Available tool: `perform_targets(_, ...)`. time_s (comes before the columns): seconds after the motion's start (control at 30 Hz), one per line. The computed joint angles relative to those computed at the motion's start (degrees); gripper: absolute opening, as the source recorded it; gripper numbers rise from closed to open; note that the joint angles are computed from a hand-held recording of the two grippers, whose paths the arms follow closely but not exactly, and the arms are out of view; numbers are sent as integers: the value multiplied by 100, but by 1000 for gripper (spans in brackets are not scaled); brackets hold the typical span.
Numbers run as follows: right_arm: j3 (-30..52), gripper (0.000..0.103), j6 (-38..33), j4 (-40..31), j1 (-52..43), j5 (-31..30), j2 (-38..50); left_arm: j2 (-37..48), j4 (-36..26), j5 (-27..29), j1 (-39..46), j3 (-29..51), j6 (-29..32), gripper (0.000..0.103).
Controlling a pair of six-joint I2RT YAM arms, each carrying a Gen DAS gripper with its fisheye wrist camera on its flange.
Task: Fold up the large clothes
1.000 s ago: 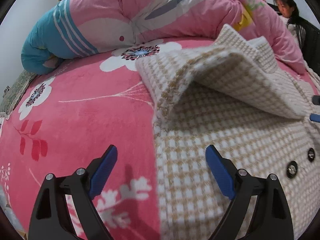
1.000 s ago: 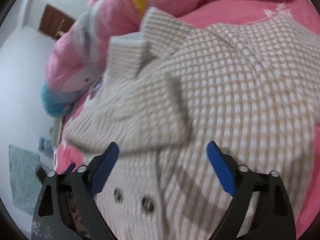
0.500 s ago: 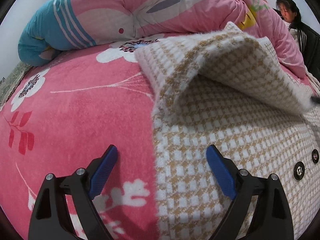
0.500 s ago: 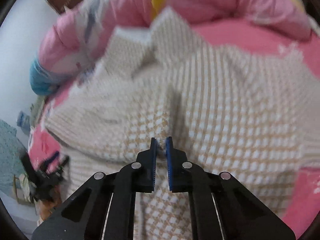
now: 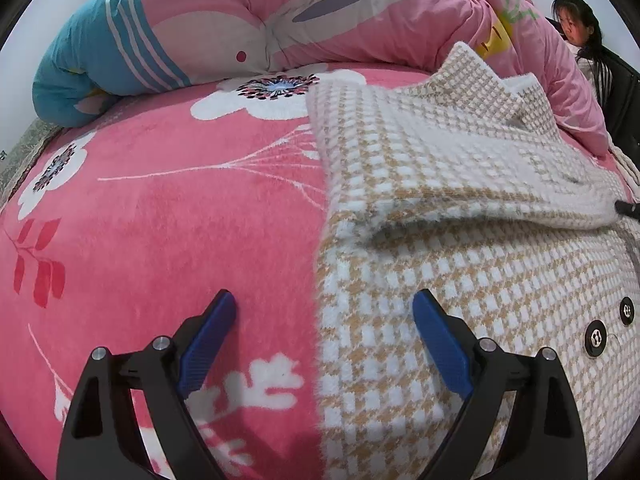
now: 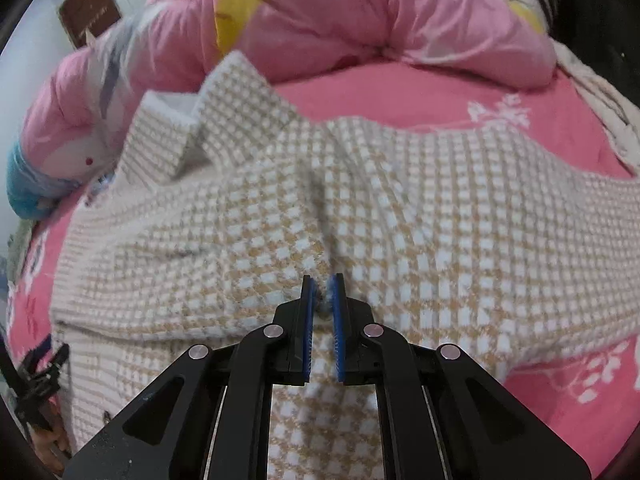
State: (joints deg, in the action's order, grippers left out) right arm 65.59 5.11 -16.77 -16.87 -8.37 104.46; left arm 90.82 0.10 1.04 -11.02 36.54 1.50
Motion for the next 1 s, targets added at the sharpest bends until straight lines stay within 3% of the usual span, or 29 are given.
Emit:
perform_targets(0.1,-114,7,-135,228,47,275,-226,8,-19,51,36,12,43,89)
perform_targets(0.23,519,8,-334,-274,-12,427,715,7,-18,126,91,1,37,89)
perform_targets(0.3,490,11,-411,-359,-138,335,711,-33,-69,212,146,-2,75,89)
perform_targets(0.33,440,13,-423,-354,-144,347,623,-107,-158,351,239,3,125,89)
perform_targets(0.4,243,29,-460,-318,-173,388,223,-299,-239,663,464,-13,194,89)
perform_targets(0.5,23,33,-555,-198,-165,348,-269,-556,-293,931,696,127,124,89)
perform_targets(0.63,277,39,-566,-349,126,219,-165,-219,-613,618,429,927,-217,89)
perform_targets(0.83,585,39,-688,-124,385,292,982,1612,-1319,-529,-238,2390,-362,89)
perform_targets(0.93,578,39,-718,-330,518,604,792,1612,-1084,-322,-127,2184,-393,89)
perform_targets(1.0,434,55,-683,-518,560,629,474,1381,-1230,-258,-48,2104,-423,89)
